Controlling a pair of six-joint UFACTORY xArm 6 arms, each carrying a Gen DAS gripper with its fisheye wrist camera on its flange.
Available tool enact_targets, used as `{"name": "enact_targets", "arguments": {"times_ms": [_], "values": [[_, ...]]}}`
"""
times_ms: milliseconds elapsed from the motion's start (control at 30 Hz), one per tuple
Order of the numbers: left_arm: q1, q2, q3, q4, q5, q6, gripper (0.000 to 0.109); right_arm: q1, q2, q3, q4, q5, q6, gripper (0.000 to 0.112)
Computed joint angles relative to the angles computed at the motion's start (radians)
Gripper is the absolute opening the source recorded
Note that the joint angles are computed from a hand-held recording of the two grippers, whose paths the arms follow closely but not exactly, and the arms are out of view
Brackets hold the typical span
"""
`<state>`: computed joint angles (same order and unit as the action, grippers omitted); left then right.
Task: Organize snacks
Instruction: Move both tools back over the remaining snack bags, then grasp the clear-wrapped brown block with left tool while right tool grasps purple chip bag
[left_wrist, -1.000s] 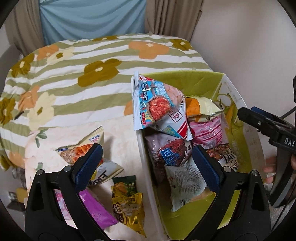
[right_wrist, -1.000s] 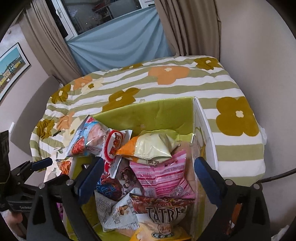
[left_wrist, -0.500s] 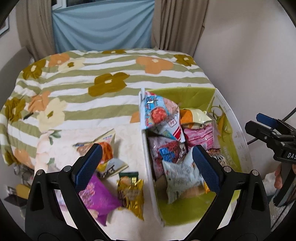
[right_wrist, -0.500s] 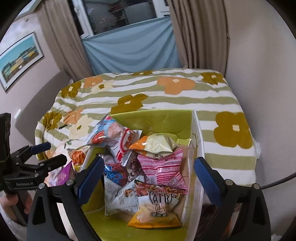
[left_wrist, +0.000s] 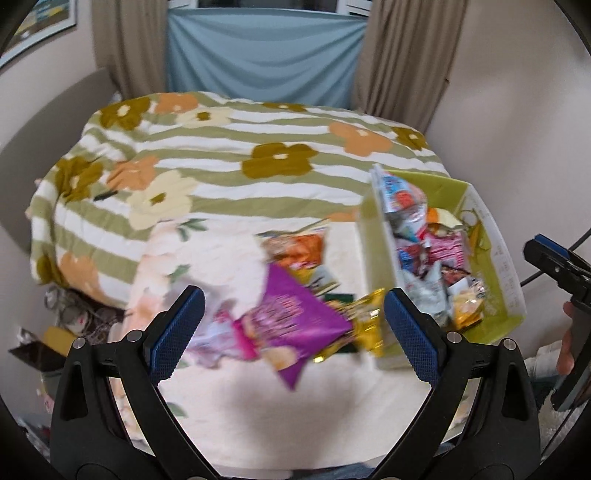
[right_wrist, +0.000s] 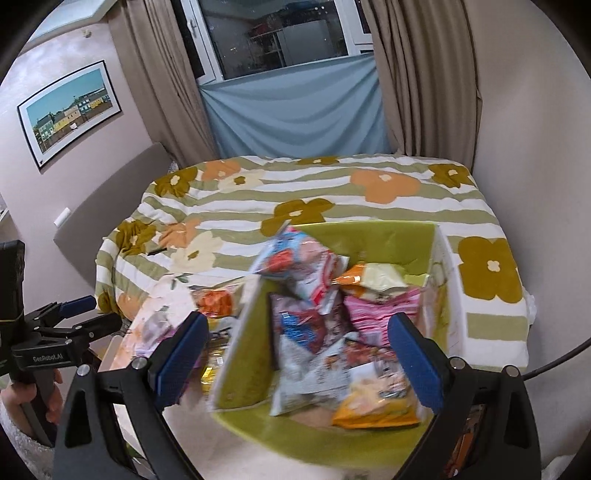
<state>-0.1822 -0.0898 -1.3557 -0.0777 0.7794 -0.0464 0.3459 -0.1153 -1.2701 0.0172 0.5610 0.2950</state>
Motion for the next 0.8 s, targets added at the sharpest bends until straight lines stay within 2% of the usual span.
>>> {"name": "enact_targets", "arguments": {"times_ms": [100,367,533,800], "values": [[0.077,-0.034,0.044,-0.091,0.004,0.113,0.097,0.061,0.002,-0.004,-0.087,-0.006,0.118,0.097],[0.28,-0.022,0.029,-0.278,0.095,0.408,0.097,0.224,0.108,-0.105,-0.278,0.037,0.453,0.097],[0.374,0.08,-0.068,-0.376,0.194,0.582,0.097,0.3,0.215,-0.213,-0.342,0.093,0.591,0.097],[0.422,0.302,-0.274,-0.456,0.371,0.736,0.097,0.371,0.352,-0.326,-0.404,0.166,0.815,0.097]]}}
